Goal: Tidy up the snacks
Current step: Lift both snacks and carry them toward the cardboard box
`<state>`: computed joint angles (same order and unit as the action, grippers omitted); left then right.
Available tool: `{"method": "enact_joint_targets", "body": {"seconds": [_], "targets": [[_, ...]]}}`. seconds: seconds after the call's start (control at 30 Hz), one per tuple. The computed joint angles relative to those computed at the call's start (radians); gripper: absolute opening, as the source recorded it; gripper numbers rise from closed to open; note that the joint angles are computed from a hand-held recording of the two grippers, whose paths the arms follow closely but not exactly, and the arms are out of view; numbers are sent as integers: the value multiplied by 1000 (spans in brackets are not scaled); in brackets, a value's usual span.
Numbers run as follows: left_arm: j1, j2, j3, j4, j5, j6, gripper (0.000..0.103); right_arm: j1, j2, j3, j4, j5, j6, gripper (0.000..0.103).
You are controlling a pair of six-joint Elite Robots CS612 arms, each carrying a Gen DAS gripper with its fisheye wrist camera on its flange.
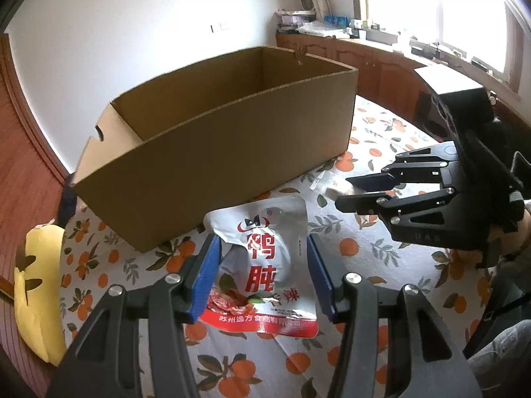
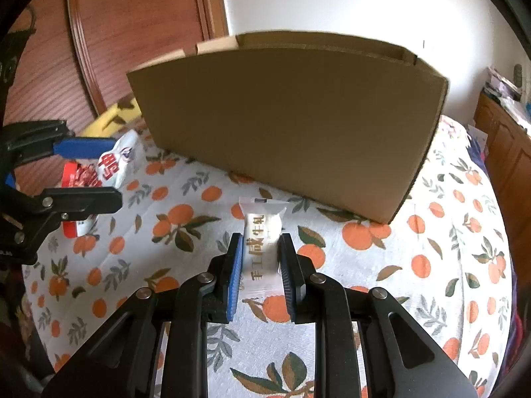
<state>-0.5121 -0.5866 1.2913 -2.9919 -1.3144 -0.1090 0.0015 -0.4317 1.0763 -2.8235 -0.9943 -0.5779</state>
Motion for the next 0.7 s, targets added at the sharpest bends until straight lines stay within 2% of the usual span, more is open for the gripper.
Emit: {"method": "enact_joint_targets", "body": {"seconds": [0.17, 0.47, 0.7], "targets": [[-11, -22, 37, -48, 15, -8, 52, -13, -34, 52, -27, 25, 12, 20], [-28, -59, 84, -132, 36, -11, 52, -32, -132, 189, -156, 56, 20, 20], [-39, -91, 108, -182, 43, -13, 52, -38, -192, 267, -228, 33, 22, 20]]}}
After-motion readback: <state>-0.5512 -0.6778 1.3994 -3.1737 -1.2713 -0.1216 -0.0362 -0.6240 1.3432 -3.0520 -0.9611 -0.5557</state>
